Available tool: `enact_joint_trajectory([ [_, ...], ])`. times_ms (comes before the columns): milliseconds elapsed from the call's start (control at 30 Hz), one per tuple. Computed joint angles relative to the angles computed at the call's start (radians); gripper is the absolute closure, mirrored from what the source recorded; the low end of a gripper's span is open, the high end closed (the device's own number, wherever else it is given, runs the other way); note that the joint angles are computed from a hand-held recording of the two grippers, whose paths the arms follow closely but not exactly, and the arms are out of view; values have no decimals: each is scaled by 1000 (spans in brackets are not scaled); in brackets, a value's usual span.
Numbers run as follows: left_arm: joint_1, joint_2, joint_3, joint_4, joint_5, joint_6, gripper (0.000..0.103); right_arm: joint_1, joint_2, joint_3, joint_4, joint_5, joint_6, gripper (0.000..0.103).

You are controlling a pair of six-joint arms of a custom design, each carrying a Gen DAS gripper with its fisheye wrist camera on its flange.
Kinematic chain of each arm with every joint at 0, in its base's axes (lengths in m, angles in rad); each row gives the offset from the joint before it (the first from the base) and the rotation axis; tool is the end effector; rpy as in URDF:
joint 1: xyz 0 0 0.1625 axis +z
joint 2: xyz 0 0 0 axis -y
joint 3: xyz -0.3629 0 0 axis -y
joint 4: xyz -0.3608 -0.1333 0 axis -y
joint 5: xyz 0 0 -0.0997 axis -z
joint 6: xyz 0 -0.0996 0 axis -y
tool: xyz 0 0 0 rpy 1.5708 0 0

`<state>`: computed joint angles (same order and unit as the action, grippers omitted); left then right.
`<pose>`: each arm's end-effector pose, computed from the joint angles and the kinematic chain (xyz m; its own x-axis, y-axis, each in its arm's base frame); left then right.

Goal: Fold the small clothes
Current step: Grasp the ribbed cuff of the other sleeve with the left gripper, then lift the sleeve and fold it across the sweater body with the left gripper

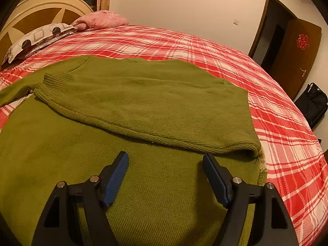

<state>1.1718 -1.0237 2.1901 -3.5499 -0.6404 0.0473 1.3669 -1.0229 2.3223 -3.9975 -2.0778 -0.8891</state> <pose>0.0245 -0.4906 0.1722 -0.7633 -0.2741 -0.5850 0.3035 0.6472 -0.6993 0.0007 -0.4159 0.1774 -0.5509 0.0559 0.8327 -0.5411 0.7357 -0.4074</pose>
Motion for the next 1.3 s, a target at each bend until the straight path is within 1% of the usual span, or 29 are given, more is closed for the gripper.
enact_joint_trajectory([
  [33,0,-1,0,-5,2,2,45,1,1,0,-2,-1,-1,28],
  [100,13,-16,5,12,-35,-9,46,0,0,0,-3,-1,-2,27],
  [133,13,-15,5,10,-36,2,49,0,1,-1,-5,-1,-3,27],
  [167,13,-18,7,11,-42,14,61,1,2,-1,-8,-2,-4,27],
  [200,13,-23,9,17,-52,17,66,3,5,-3,-10,-5,-5,27],
  [267,12,-41,16,44,-75,2,81,4,8,-5,-14,-7,-7,27],
  [333,20,-61,24,66,-127,-20,89,5,14,-7,-25,-10,-13,27],
  [500,16,-49,25,49,-124,-16,89,7,27,-8,-50,-13,-25,27],
  [533,16,-53,27,50,-129,-21,92,7,27,-8,-50,-13,-25,27],
  [567,17,-60,31,51,-142,-30,95,7,27,-8,-49,-12,-23,27],
  [600,20,-72,35,59,-166,-46,95,5,24,-5,-46,-9,-20,27],
  [733,17,-113,51,63,-218,-91,96,2,20,-4,-39,-2,-14,27],
  [800,3,-129,53,56,-223,-99,96,1,21,-4,-43,-1,-15,27],
  [967,-46,-176,43,52,-226,-112,96,-2,22,-1,-50,4,-16,27],
  [1133,-105,-224,25,80,-276,-155,96,-1,34,-3,-75,4,-26,27],
  [1300,-191,-221,-15,107,-318,-149,96,-3,34,1,-81,11,-24,27],
])
